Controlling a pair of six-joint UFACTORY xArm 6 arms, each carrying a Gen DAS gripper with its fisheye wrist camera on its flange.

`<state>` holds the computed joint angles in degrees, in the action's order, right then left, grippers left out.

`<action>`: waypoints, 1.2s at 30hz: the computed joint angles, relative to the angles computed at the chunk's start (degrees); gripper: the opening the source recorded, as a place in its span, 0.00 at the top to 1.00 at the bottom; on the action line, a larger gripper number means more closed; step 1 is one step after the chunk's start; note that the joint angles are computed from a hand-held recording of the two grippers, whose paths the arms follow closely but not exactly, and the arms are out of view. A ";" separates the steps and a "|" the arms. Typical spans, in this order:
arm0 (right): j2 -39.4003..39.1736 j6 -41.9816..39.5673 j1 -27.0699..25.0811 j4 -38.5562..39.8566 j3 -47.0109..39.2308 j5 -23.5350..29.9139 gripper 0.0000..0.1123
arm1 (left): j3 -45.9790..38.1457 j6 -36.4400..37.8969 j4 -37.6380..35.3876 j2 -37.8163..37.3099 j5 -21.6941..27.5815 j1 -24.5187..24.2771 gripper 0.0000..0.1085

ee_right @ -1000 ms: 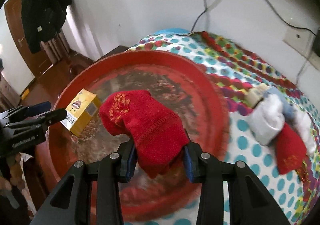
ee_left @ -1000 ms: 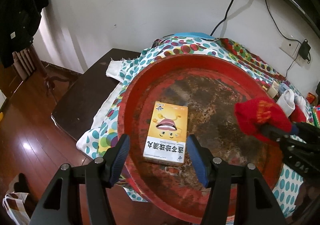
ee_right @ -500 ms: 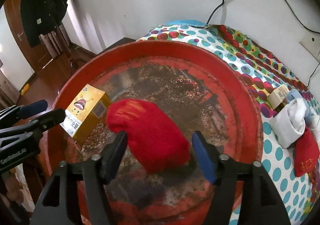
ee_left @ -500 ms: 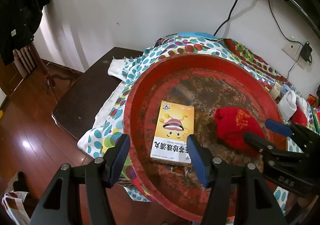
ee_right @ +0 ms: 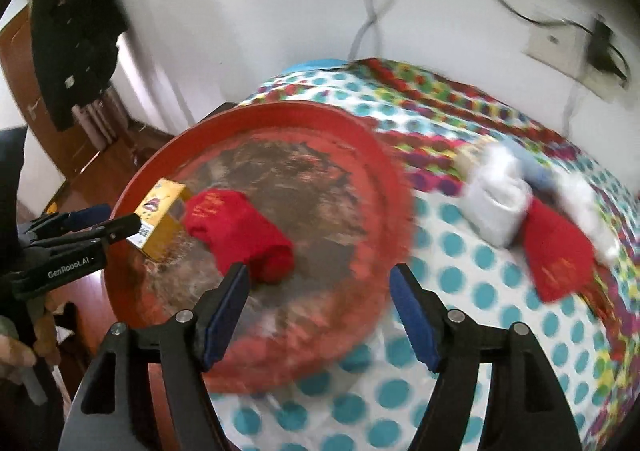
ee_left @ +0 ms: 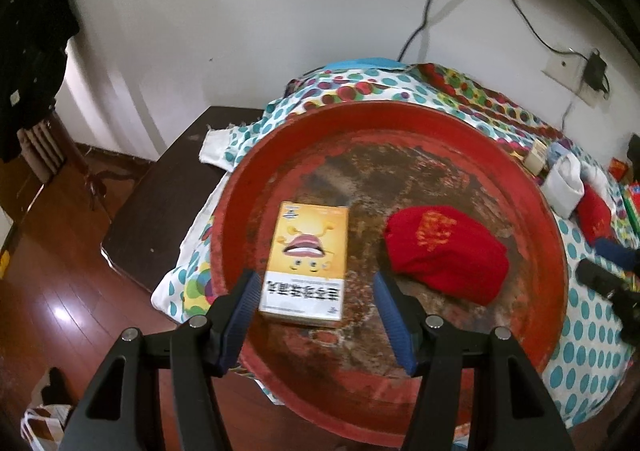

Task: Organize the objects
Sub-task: 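Carry the red sock onto the red tray and open the right tool, then grasp the second red sock with the left tool while the right tool grasps the red candy bar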

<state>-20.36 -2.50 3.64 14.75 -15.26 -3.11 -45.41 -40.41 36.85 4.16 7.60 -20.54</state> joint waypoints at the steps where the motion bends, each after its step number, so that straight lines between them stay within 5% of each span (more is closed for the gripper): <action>1: -2.10 -0.02 -1.97 -1.04 1.44 0.51 0.38 | -0.11 -0.92 1.30 -0.14 0.27 -0.31 0.44; 10: -14.84 -18.63 -23.14 9.17 8.59 4.99 0.37 | -1.39 -2.47 6.11 -0.03 2.28 -4.59 0.44; 13: -12.84 -33.86 -28.62 23.65 6.42 6.09 0.37 | -1.89 -1.95 6.79 -0.01 3.04 -6.86 0.44; 17: -7.09 -51.36 -32.41 39.66 2.12 5.84 0.37 | -3.52 -1.14 7.26 0.40 4.92 -10.40 0.44; 24: 3.20 -79.47 -32.28 62.89 -6.59 8.57 0.37 | -12.24 10.01 -3.30 6.23 7.71 -19.44 0.44; 28: 7.53 -89.45 -33.46 65.81 -10.45 12.07 0.38 | -20.66 17.58 -11.00 13.01 10.84 -24.51 0.44; 34: 14.77 -91.03 -38.10 58.68 -16.25 19.48 0.38 | -34.05 23.68 -21.55 23.79 16.35 -28.99 0.44; 36: 16.00 -92.75 -38.83 58.56 -17.08 21.17 0.46 | -38.55 23.99 -24.05 27.10 18.42 -29.89 0.44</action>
